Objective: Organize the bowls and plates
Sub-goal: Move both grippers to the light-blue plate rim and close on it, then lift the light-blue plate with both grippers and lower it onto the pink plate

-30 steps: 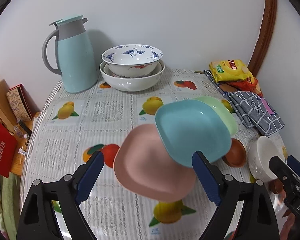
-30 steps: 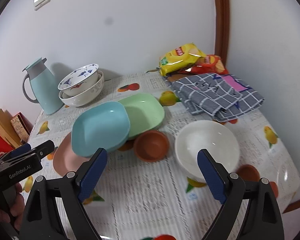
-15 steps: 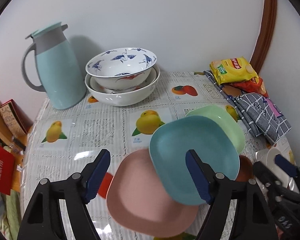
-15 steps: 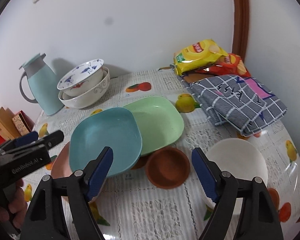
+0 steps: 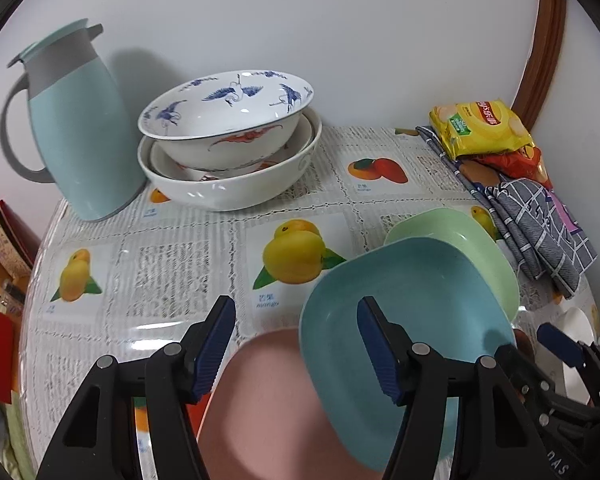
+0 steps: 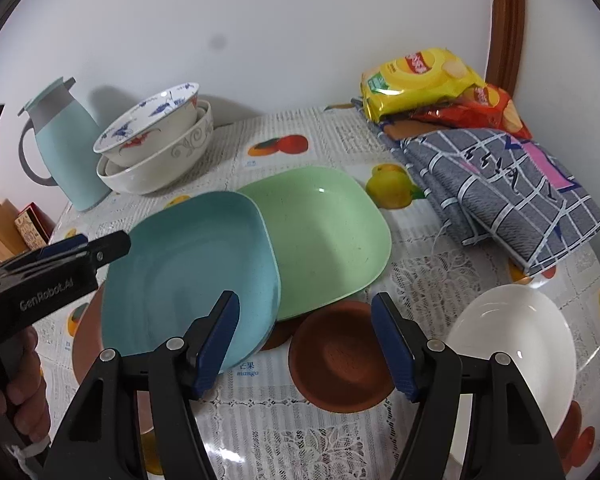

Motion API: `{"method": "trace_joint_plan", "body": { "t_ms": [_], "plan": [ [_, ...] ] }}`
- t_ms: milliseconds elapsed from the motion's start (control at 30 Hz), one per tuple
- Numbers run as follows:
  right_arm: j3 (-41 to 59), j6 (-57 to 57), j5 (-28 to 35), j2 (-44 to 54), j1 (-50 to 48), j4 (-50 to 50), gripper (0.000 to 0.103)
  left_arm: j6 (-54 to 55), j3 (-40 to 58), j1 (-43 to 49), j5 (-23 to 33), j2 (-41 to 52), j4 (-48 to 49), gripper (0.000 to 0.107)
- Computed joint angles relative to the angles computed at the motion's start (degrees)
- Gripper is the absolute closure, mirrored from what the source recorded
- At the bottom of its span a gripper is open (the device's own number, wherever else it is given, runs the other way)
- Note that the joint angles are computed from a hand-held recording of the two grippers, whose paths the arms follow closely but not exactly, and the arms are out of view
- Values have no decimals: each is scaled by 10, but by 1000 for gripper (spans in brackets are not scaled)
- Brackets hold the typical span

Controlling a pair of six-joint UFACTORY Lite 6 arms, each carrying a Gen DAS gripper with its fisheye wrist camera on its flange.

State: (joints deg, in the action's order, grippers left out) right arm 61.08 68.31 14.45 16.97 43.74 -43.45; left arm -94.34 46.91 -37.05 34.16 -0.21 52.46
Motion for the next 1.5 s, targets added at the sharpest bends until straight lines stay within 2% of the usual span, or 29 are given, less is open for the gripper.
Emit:
{"method": "trace_joint_plan", "body": {
  "t_ms": [133,200,400,467,533,633,700,733,900,1000,1500],
  "plan": [
    [18,-19,-4,30,-5,19,35,8,15,24,-28,36,6,46],
    [24,-20,-6,39,-7,16,39,1,22,27,-33,51,16,46],
    [47,-68,-9,70,-13,53,47,16,36,44,-64,85,14,63],
    [51,-42,-6,76,-10,28,47,11,34,45,-73,86,20,69],
    [55,-19,-2,80,-7,6,49,16,31,45,-88,82,17,82],
    [59,25,8,83,0,-42,65,24,35,38,-88,79,17,89],
    [59,24,0,84,-1,-43,87,31,32,35,-93,70,11,93],
    [61,4,-5,85,-4,-21,89,34,33,33,-89,67,6,93],
    [56,48,-2,81,1,-52,90,30,15,20,-81,41,-2,94],
    [41,36,-5,62,-1,-30,90,26,4,10,-70,18,-7,95],
    [-22,58,36,-61,52,-9,93,-5,-64,-88,49,-140,-65,95]
  ]
}}
